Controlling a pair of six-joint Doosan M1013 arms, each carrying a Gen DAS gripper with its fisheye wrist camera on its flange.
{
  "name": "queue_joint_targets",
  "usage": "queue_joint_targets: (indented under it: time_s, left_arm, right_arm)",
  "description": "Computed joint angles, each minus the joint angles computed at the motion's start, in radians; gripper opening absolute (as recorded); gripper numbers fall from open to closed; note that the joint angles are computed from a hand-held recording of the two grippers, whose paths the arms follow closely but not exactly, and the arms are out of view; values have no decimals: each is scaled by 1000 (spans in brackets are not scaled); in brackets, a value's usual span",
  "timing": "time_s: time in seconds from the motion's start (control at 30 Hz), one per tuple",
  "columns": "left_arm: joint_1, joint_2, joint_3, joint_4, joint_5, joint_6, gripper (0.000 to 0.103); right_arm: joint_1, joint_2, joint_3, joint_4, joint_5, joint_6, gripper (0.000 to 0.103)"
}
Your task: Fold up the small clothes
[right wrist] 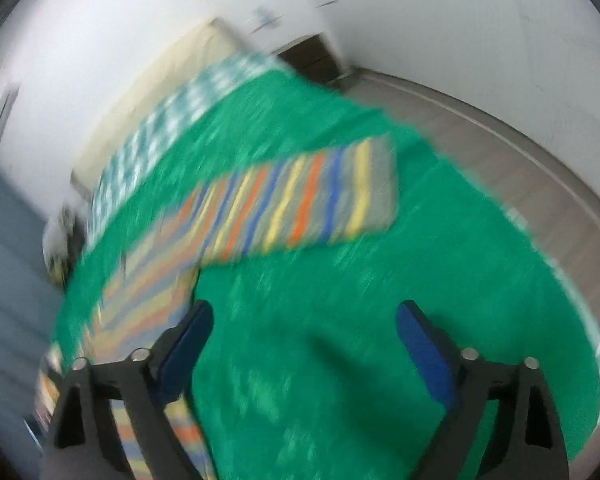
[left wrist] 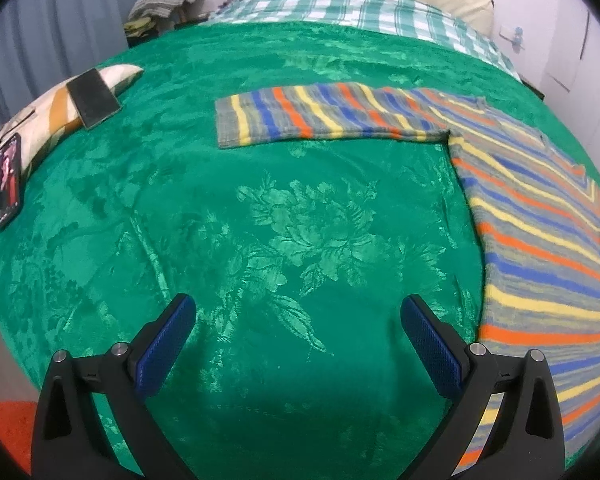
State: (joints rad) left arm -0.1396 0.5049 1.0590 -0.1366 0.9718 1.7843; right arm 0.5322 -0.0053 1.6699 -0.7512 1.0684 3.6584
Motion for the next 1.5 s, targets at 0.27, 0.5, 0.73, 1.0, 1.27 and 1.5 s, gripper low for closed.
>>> queue_joint_targets:
  time_s: [0.27, 0.5, 0.73, 1.0, 1.27, 1.5]
  left_arm:
    - [-11, 4, 3, 67, 15, -31, 102]
    - [-16, 16, -6, 107, 44, -67, 102]
    - [-23, 13, 4, 126, 29, -63, 102]
    - [-14, 25, -19, 84, 48, -56, 102]
    - [-8, 29, -32, 41, 51, -22, 102]
    - [2, 38, -48, 31, 75, -47, 102]
  right_arm:
    - [-165, -56, 101, 97, -169, 55, 59]
    - [-226, 0, 55, 231, -143, -136, 36]
    - [-233, 52, -50, 282, 119, -336, 1]
    - [-192, 118, -232, 183, 99, -484, 1]
    - [-173, 333, -602, 318, -114, -837, 1]
    - [-187, 484, -755, 581, -203, -1030, 35]
